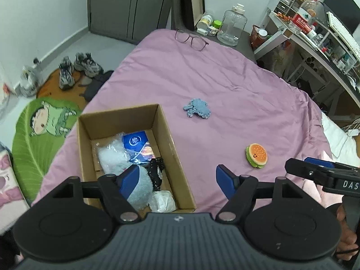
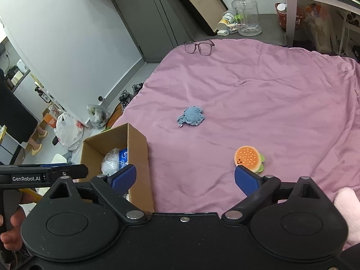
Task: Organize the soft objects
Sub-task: 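Move the right tool to the burger plush while the left tool approaches the blue knitted plush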
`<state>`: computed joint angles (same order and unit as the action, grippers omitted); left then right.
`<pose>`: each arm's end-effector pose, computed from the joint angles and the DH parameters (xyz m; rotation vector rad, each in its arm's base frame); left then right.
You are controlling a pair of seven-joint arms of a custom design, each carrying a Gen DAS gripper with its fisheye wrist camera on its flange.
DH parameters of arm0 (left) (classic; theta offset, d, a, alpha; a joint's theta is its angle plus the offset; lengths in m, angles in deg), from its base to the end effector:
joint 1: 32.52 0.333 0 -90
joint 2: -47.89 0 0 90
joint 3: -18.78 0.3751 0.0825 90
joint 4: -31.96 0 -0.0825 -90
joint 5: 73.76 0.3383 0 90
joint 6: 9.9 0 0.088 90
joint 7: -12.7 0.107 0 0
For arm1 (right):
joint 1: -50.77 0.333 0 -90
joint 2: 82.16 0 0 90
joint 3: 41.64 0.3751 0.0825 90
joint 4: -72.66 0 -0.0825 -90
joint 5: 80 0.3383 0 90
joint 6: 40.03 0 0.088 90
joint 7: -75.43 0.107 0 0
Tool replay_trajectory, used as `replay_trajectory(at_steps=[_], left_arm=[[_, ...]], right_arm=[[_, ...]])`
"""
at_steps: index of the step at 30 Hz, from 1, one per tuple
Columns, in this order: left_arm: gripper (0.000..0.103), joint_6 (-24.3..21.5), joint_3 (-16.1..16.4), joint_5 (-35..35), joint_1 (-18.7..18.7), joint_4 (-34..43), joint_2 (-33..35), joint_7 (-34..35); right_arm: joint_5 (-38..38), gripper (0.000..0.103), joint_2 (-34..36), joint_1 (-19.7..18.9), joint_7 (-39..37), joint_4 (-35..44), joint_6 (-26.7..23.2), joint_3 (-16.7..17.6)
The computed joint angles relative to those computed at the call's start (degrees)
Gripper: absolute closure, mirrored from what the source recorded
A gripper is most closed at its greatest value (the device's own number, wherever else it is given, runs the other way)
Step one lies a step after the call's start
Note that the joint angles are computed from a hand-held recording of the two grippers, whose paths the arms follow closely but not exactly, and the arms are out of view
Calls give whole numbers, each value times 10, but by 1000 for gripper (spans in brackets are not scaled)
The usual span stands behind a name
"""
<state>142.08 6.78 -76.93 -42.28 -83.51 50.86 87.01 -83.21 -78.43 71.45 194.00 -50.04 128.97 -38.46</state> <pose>0.5317 -0.2076 0.5748 -1.9316 2.0540 -0.7952 0.5156 0.2312 0.5481 -1.6869 1.7433 -0.3371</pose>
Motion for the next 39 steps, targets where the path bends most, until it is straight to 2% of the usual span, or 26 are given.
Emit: replay_trajectory(at_steps=[2, 4, 13, 20, 24, 30, 32, 39], left_arm=[[28, -6, 0, 21, -3, 2, -4, -11], [18, -24, 0, 21, -5, 9, -6, -21], [1, -8, -4, 22, -17, 1, -22, -38], [1, 8, -6, 23, -25, -3, -26, -41], [1, 32, -8, 0, -30, -11, -30, -19], [1, 63, -11, 33, -38, -13, -26, -37], [1, 61, -12, 61, -40, -6, -20, -53], [1, 49, -19, 25, -40, 13, -1, -14]], right_arm=[[-13, 7, -7, 0, 8, -7, 3, -3], [-12, 7, -14, -4, 3, -14, 10, -1], [-3, 7, -47, -30, -5, -47, 24, 9], [11, 5, -65, -50, -28, -59, 19, 19], [23, 5, -73, -59, -44, -68, 21, 21], [60, 4, -82, -65, -76, -82, 27, 19], [66, 4, -83, -70, -81, -87, 28, 19], [68, 4, -84, -86, -81, -94, 25, 19]])
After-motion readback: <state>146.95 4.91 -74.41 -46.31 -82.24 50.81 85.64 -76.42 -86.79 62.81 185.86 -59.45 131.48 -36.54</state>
